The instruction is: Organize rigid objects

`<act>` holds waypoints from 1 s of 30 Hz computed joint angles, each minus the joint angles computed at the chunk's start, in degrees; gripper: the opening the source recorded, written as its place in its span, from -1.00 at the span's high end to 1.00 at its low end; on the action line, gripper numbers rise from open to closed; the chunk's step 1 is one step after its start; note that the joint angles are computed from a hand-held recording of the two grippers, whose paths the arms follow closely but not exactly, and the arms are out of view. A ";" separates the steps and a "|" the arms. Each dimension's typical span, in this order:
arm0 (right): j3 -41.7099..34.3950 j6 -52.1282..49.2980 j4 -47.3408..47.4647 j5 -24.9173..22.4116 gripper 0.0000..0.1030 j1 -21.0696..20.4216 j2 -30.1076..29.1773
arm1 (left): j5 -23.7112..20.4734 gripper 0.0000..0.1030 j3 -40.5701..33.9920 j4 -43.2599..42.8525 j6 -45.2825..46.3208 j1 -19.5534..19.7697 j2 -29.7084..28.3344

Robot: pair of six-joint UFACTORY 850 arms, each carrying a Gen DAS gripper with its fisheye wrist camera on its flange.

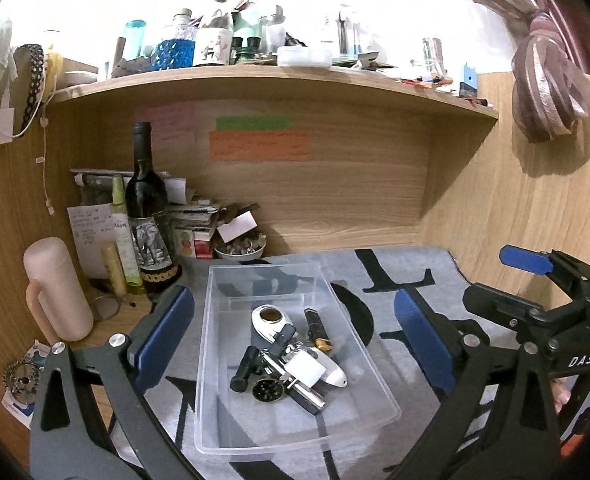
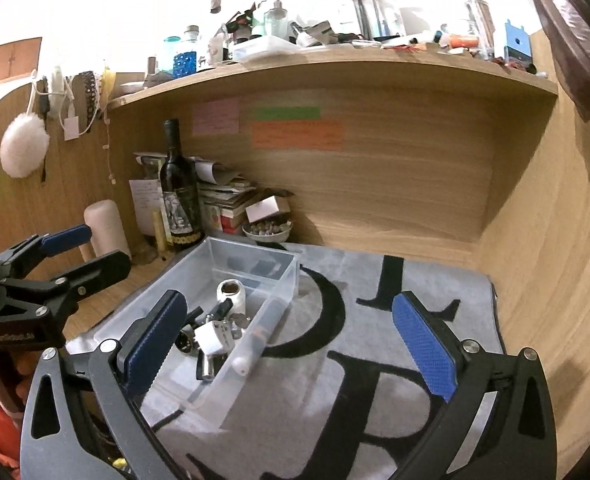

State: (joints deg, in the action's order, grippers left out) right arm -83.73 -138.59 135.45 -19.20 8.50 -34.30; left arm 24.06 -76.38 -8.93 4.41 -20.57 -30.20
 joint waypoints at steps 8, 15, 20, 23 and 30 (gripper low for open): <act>0.77 -1.17 1.56 -0.55 -1.00 -0.18 0.44 | -0.10 -0.98 -0.10 0.68 -0.37 -0.24 -0.16; 1.45 -3.39 3.98 -0.61 -1.00 -0.01 0.90 | 0.06 -0.98 -0.30 1.06 -0.66 -0.23 -0.31; 1.59 -3.94 4.67 -0.61 -1.00 0.08 1.01 | -0.04 -0.98 -0.38 1.25 -0.77 -0.27 -0.34; 1.62 -4.33 4.99 -0.65 -1.00 0.11 1.08 | -0.03 -0.98 -0.39 1.13 -0.71 -0.28 -0.35; 1.54 -3.47 4.18 -0.59 -1.00 0.10 1.06 | -0.15 -0.98 -0.44 1.16 -0.77 -0.31 -0.37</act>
State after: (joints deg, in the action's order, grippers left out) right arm -82.19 -142.06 139.62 -19.79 8.60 -33.24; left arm 23.91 -76.82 -7.77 3.64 -20.88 -30.56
